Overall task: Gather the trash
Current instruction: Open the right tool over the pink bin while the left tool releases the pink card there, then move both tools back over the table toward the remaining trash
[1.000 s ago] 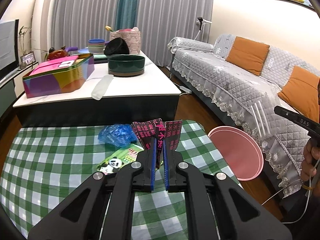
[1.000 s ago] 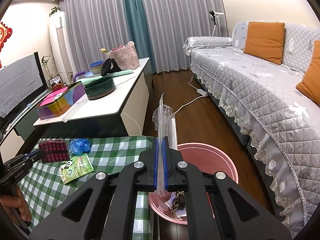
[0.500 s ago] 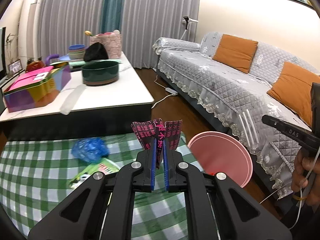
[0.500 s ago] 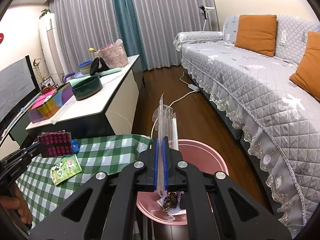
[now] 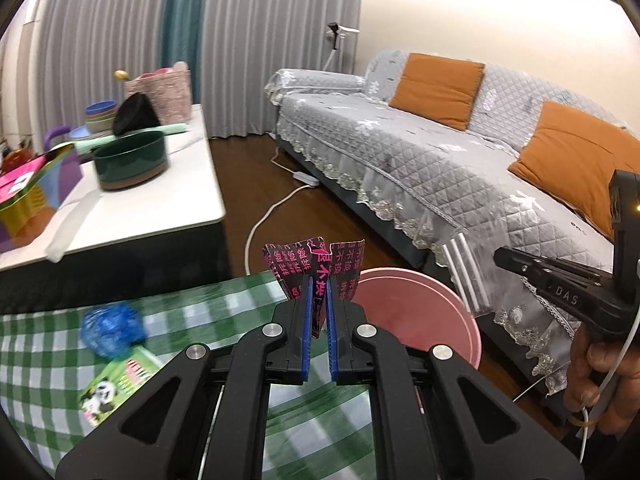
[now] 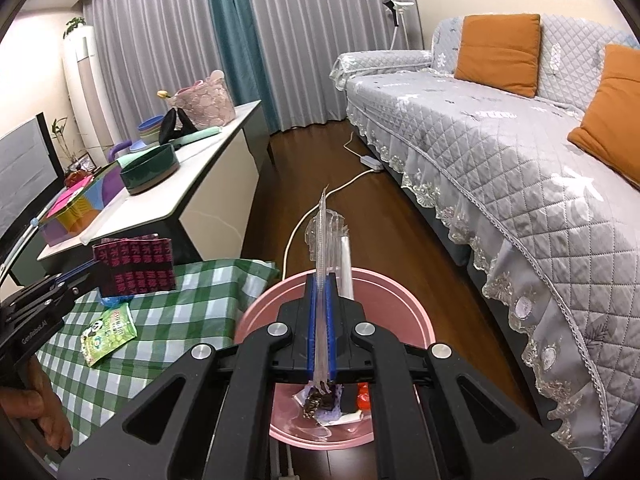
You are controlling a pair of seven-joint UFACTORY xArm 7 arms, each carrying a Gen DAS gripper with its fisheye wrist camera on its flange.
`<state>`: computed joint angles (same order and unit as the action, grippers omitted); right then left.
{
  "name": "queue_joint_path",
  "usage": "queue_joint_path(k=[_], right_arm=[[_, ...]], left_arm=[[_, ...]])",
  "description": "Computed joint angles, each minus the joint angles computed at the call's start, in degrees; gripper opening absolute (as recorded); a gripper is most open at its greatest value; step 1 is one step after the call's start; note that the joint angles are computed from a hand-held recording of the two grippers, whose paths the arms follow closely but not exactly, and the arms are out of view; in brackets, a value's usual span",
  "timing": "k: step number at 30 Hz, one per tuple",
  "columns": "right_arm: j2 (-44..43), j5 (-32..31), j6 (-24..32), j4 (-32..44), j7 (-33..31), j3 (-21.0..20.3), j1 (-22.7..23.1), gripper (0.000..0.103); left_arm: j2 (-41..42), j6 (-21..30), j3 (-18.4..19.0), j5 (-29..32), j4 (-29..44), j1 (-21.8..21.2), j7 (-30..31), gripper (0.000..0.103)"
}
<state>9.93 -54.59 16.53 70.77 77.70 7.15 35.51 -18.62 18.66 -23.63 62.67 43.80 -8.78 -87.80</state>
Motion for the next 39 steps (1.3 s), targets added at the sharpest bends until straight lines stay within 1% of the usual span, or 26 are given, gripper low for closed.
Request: queue_joint_path(k=[3,6,8,10,11,12,13,14,15,16,17,21,25,29,32,39], right_arm=[[0.0,0.2,-0.2,-0.2,0.4,-0.3,-0.3,0.005],[-0.2,0.0,-0.1,-0.4,1.0,-0.4,-0.5,0.005],[-0.1,0.6,-0.2,-0.5,0.9,-0.4,-0.8,0.005],[0.1,1.4,-0.3,-0.6,0.4,-0.3,-1.1,0.008],[0.2,1.7,0.0,-0.6,0.4,-0.4,-1.1,0.009],[0.2,2.0,0.6,-0.5,0.5,-0.4,-0.9,0.014],[0.2,2.6,1.1,-0.5,0.5,-0.4,-1.0,0.021],[0.1,2.5,1.4,-0.6,1.2,-0.5,-0.9,0.037],[-0.1,1.7,1.7,-0.8,2.5,-0.8,-0.8,0.046],[-0.3,0.5,2.1,-0.9,4.0,-1.1,-0.6,0.046],[-0.4,0.0,2.2,-0.9,4.6,-1.0,-0.8,0.046],[-0.1,-0.6,2.6,-0.4,4.8,-0.4,-1.2,0.046],[0.2,-1.6,3.0,0.4,5.2,-0.1,-0.7,0.046],[0.5,-2.7,3.3,1.4,5.9,0.2,0.0,0.046],[0.9,-2.8,3.7,2.3,5.6,0.6,0.8,0.046],[1.5,-4.6,4.5,4.5,4.9,1.2,3.5,0.046]], left_arm=[[4.3,0.0,-0.4,1.9,3.3,-0.3,0.0,0.006],[8.1,0.6,0.5,4.1,6.3,-2.2,-0.3,0.006],[9.7,0.9,1.5,4.6,7.5,-3.8,0.0,0.006],[11.4,0.7,2.5,5.4,9.1,-5.2,0.2,0.006],[12.2,-0.7,3.3,6.1,9.8,-5.8,-0.1,0.007],[12.6,-2.2,4.2,6.5,10.1,-6.3,-0.3,0.007],[12.8,-2.8,4.9,6.7,10.3,-6.9,-0.4,0.01],[13.0,-3.8,5.9,6.3,10.4,-7.5,-0.1,0.022],[13.0,-3.9,6.5,6.4,10.5,-8.0,-0.5,0.028],[12.7,-3.9,7.0,6.7,10.3,-8.4,-1.0,0.032],[12.6,-3.8,7.3,6.5,10.3,-8.8,-1.1,0.032],[10.0,-3.3,7.7,3.8,7.8,-9.2,0.8,0.031],[5.9,-3.0,6.8,1.0,4.3,-8.0,2.0,0.031],[-0.2,-2.5,5.6,-3.1,-0.7,-6.5,4.5,0.031],[-5.8,-2.0,5.5,-7.2,-5.1,-6.2,7.1,0.031],[-20.1,1.3,7.1,-17.7,-15.7,-8.3,15.4,0.031]])
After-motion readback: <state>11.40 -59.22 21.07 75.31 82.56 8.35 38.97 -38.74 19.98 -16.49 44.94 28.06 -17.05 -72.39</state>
